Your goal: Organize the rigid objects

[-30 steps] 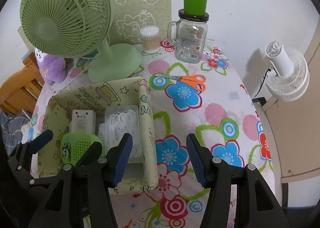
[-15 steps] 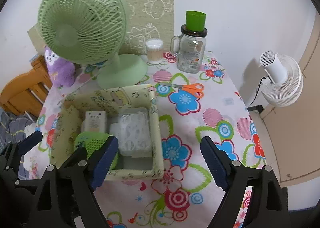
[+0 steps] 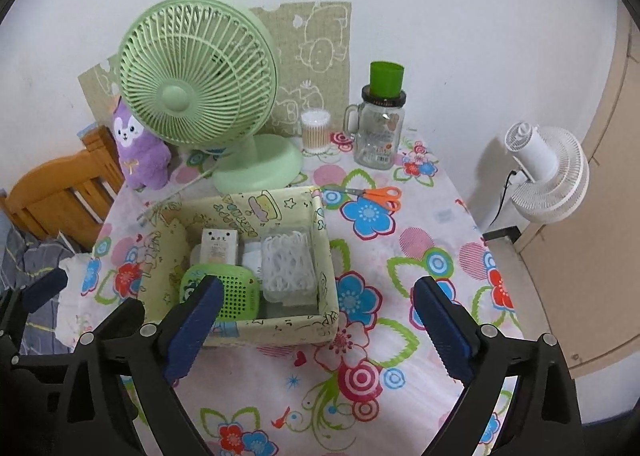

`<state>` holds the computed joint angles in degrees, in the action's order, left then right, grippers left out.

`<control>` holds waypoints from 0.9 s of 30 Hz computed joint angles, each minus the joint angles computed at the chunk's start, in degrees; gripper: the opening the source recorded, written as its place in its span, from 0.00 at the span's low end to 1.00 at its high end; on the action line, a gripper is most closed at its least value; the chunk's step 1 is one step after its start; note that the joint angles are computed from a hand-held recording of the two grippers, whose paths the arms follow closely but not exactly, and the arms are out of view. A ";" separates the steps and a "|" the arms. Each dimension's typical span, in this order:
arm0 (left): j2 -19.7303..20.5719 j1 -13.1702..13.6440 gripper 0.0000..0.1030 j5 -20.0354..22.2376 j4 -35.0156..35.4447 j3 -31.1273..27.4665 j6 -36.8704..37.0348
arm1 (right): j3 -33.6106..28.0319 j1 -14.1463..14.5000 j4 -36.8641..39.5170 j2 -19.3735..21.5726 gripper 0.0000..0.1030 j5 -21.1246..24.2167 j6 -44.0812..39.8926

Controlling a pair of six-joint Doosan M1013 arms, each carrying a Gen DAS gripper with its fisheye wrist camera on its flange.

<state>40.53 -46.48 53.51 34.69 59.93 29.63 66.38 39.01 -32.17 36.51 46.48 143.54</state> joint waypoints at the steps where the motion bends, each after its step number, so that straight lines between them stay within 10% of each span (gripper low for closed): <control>1: -0.14 -0.08 1.00 0.18 -0.09 0.06 -0.19 | 0.16 0.06 -0.29 -0.21 0.95 0.10 0.19; 27: -3.58 -6.32 1.00 10.58 6.24 -1.41 -11.87 | 10.18 0.23 -2.90 -10.18 0.95 -6.71 -2.39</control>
<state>36.94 -52.79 64.09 40.93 58.52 17.76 76.56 39.25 -35.07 26.33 39.76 141.15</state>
